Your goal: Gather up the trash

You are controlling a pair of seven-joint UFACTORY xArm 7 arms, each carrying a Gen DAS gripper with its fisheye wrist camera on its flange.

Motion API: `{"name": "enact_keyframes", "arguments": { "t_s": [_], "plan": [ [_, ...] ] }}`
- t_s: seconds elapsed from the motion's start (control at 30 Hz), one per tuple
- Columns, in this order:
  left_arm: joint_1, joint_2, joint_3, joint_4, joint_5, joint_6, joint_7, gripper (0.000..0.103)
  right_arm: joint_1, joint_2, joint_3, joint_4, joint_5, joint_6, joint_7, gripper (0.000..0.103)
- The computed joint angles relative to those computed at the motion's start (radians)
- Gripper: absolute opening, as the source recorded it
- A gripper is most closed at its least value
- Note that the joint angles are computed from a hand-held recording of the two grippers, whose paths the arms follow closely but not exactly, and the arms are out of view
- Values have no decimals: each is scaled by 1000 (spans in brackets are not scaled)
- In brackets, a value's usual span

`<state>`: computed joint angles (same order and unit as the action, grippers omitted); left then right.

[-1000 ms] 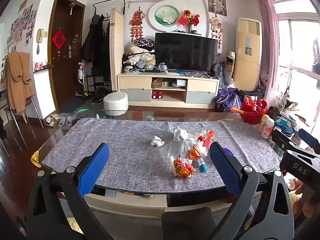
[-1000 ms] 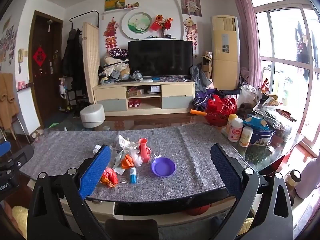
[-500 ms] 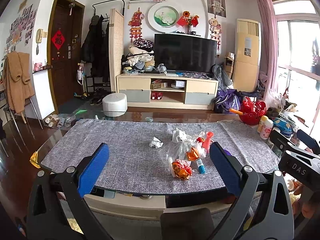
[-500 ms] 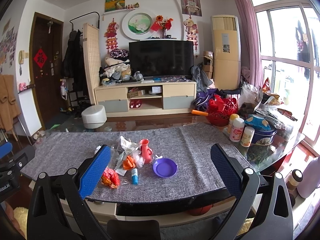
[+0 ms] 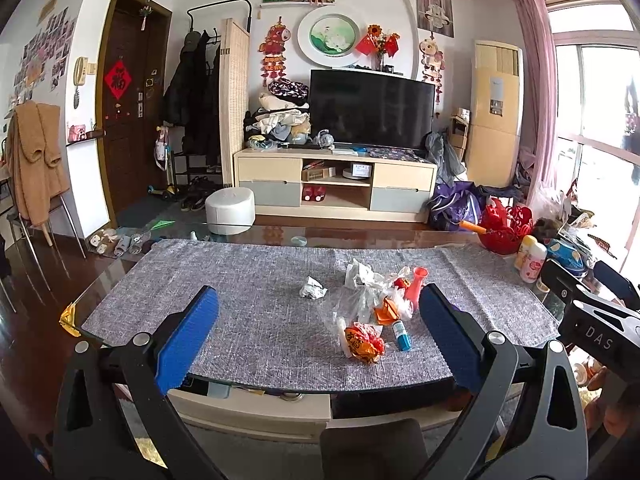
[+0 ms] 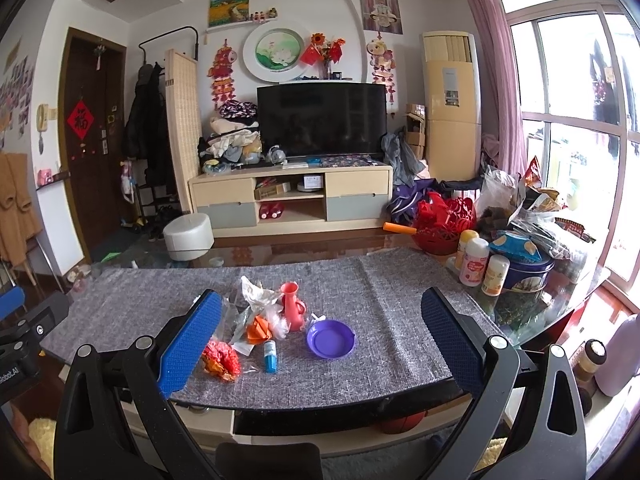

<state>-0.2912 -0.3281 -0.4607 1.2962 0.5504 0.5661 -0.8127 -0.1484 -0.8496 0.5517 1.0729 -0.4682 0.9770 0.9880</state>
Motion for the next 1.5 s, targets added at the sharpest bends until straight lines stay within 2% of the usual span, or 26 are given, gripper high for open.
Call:
{"name": "enact_keyframes", "arguments": {
  "t_s": [0.87, 1.5],
  "plan": [
    [1, 6, 9, -4, -4, -17, 9, 95, 2, 29, 6, 24, -9, 5, 17, 100],
    [-1, 17, 7, -21, 1, -14, -6, 95, 27, 7, -33, -40, 11, -13, 15, 100]
  ]
}}
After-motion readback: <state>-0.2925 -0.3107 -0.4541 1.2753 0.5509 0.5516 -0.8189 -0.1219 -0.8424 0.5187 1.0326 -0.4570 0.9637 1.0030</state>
